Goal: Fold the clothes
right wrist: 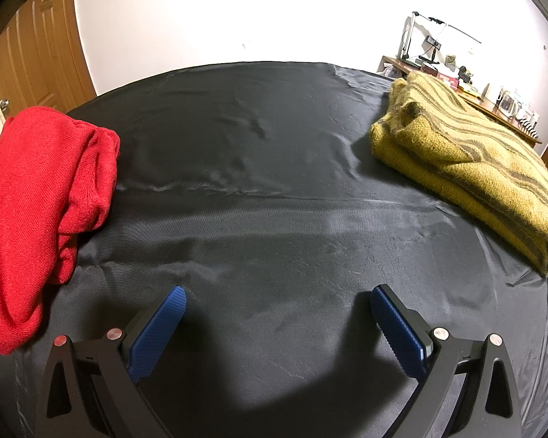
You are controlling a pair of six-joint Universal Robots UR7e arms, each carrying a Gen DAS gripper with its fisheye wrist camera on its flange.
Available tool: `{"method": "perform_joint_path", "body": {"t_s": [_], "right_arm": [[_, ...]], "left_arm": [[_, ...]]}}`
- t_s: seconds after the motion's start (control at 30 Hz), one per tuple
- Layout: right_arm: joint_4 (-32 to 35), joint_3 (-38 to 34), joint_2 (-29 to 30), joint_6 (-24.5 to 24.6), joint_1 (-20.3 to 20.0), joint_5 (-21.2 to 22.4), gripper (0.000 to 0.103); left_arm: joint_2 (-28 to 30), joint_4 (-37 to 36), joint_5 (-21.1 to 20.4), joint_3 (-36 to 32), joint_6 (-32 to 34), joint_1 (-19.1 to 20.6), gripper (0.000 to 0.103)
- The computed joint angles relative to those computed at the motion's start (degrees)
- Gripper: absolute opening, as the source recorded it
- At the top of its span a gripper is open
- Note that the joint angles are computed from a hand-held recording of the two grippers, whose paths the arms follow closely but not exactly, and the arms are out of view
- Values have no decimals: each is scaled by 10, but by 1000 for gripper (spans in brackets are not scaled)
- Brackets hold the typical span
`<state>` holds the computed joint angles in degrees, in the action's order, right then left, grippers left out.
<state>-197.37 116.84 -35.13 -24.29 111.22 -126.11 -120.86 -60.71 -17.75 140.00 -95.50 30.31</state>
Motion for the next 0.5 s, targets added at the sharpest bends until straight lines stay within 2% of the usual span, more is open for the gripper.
{"method": "perform_joint_path", "body": {"t_s": [0.13,0.27,0.4,0.43,0.5], "right_arm": [[0,-1,1,0,0,0,103],[0,-1,1,3,1,-1,103],[4,3,-2,14,2,0,103],[14,5,-7,22,2,14,103],[37,11,-24,35,0,68,103]], "left_arm": [[4,3,-8,-5,-9,-4,103],[-38,-21,-19,0,18,3,103],[-55,60,-16,-14,-51,12,103],[-59,74,-15,-16,-59,14,103],[-60,97,-11,-19,-75,20,103]]}}
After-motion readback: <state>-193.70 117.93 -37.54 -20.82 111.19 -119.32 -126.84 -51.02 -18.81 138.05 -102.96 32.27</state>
